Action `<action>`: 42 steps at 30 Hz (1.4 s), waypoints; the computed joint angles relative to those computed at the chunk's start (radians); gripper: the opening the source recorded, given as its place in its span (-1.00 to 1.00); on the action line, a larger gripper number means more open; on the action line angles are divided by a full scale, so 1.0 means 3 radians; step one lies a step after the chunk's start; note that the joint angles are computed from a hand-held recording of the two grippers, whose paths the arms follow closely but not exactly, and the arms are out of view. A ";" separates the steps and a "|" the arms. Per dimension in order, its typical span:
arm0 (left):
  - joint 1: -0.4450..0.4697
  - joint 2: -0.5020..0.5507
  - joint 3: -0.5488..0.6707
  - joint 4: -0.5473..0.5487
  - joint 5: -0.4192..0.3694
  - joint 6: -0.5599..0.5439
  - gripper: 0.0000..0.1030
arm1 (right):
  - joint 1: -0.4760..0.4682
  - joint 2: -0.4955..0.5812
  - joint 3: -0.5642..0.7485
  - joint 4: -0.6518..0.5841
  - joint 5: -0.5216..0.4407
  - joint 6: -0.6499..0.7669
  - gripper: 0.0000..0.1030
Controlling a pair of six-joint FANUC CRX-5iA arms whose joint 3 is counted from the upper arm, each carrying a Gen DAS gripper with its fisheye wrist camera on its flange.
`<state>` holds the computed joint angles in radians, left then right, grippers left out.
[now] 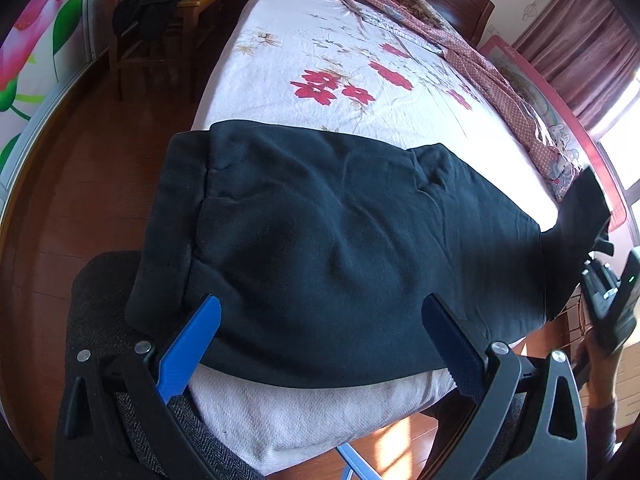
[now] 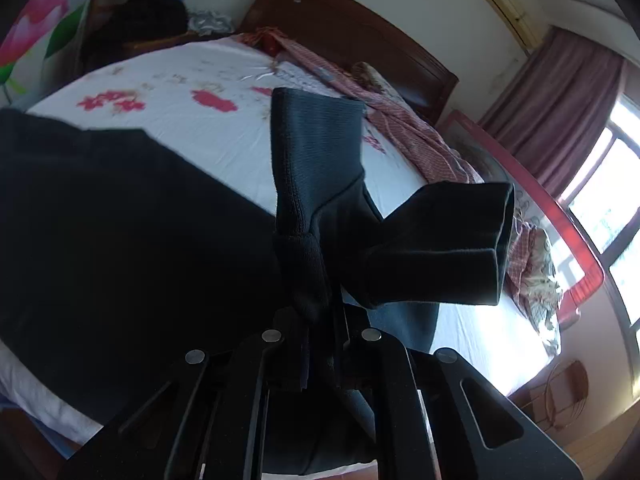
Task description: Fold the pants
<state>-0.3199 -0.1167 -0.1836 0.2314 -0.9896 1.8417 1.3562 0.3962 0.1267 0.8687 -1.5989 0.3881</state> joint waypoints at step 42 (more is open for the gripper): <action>0.0703 -0.0087 -0.0090 0.0046 0.0430 -0.1148 0.96 | 0.0052 0.0694 0.0454 0.0292 -0.0492 0.0808 0.14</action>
